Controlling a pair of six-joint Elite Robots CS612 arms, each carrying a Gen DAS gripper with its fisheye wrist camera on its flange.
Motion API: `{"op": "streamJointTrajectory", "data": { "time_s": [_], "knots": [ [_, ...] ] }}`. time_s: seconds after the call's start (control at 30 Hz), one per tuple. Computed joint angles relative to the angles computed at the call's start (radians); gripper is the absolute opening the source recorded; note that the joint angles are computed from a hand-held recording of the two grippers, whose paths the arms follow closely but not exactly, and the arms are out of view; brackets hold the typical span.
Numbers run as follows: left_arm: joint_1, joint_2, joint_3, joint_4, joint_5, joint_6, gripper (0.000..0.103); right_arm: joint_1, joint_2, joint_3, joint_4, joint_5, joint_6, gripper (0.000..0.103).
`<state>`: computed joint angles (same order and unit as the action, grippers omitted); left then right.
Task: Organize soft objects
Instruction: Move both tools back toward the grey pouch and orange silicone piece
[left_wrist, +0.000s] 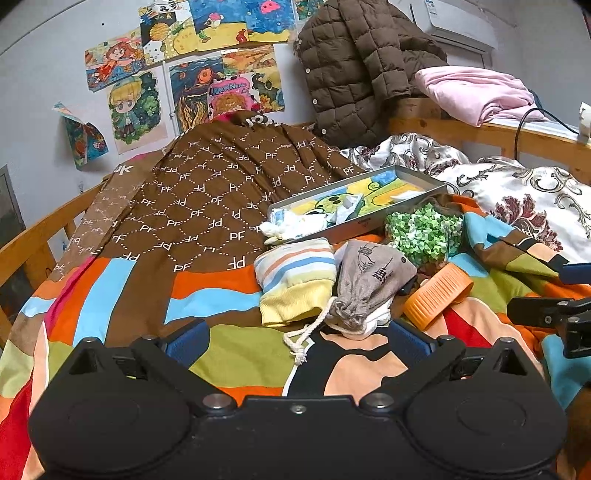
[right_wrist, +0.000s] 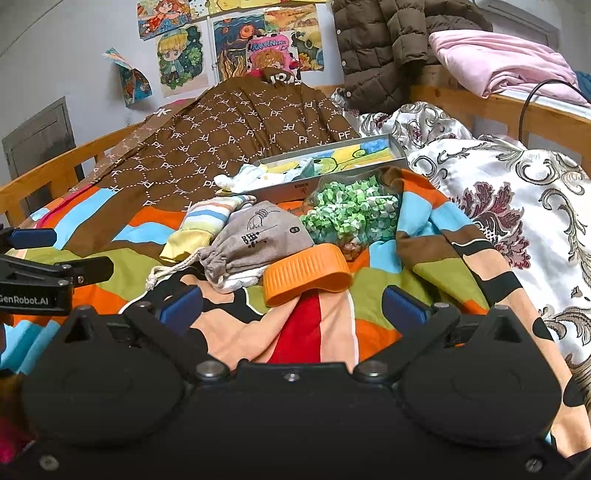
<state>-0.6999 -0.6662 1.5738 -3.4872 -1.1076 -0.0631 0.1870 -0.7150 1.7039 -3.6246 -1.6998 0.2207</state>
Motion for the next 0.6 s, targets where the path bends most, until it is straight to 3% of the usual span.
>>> {"op": "streamJointTrajectory", "data": {
  "time_s": [0.2,0.6],
  "knots": [
    [0.003,-0.001,-0.008,0.013,-0.013,0.040,0.102,0.002,0.005,-0.007,0.006,-0.011,0.010,0.102],
    [0.035,-0.011,-0.039,0.104,-0.133,0.196,0.102,0.001,0.030,-0.058,0.055,-0.041,-0.007,0.102]
  ]
}}
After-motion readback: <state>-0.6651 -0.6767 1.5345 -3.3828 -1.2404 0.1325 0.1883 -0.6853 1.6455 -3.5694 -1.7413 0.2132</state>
